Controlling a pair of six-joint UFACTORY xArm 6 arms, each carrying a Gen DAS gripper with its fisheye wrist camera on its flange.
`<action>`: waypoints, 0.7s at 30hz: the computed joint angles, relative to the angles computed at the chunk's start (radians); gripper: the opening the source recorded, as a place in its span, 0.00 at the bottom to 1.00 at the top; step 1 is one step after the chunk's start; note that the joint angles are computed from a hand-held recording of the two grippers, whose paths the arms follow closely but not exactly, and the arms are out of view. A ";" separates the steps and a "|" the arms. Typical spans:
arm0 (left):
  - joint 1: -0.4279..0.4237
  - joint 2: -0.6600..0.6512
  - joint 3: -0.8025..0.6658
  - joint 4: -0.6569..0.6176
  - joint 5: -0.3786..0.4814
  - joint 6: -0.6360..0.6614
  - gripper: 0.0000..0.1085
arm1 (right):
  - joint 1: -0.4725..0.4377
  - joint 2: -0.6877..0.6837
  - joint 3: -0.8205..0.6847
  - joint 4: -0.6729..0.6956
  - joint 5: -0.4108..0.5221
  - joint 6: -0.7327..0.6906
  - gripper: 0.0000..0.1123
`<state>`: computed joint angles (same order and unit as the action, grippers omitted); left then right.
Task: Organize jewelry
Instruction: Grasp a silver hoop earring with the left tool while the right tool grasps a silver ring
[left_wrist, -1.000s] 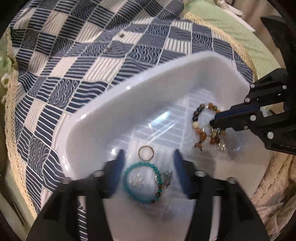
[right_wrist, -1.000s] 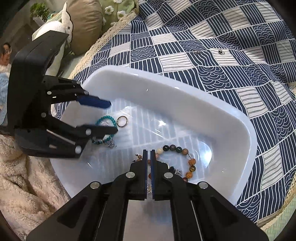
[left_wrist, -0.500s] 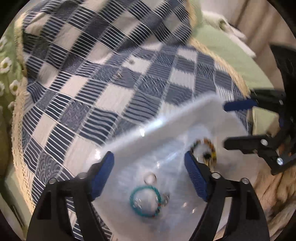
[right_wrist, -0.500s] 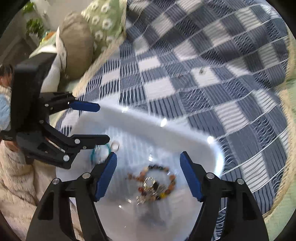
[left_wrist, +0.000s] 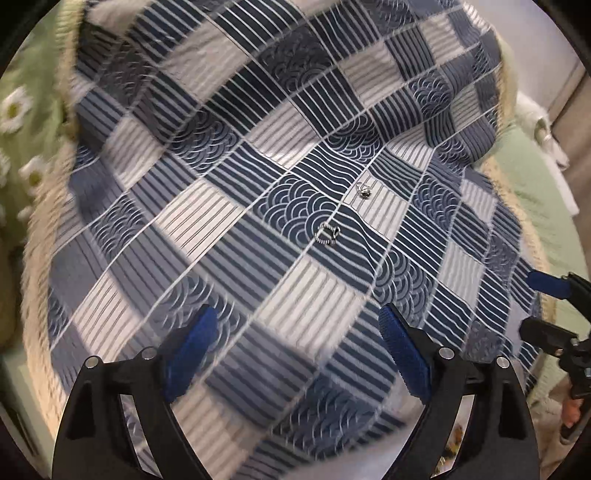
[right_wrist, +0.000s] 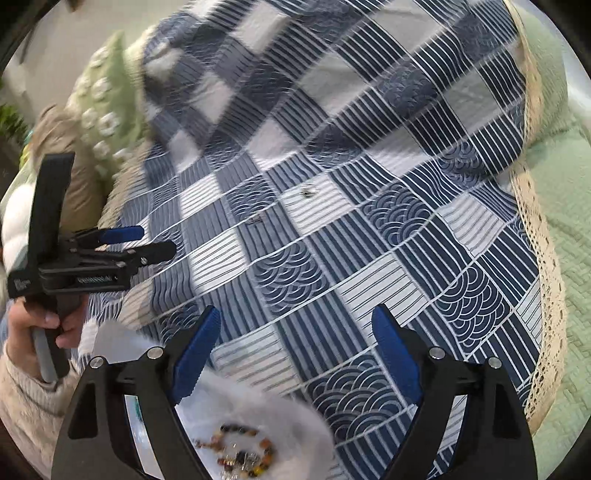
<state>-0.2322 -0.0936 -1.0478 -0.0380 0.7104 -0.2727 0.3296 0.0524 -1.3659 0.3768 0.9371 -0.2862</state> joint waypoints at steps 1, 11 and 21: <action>0.002 0.031 -0.023 -0.008 0.000 0.013 0.78 | -0.006 0.022 -0.020 0.006 0.004 0.006 0.74; 0.002 0.333 -0.293 -0.051 0.082 0.119 0.78 | -0.029 0.168 -0.161 -0.014 0.051 0.053 0.74; 0.005 0.388 -0.344 0.039 0.081 0.060 0.26 | -0.010 0.202 -0.173 -0.069 0.053 0.072 0.74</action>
<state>-0.2274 0.2941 -1.3917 0.0014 0.7919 -0.2130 0.3192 0.2542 -1.5389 0.3074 0.9900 -0.2146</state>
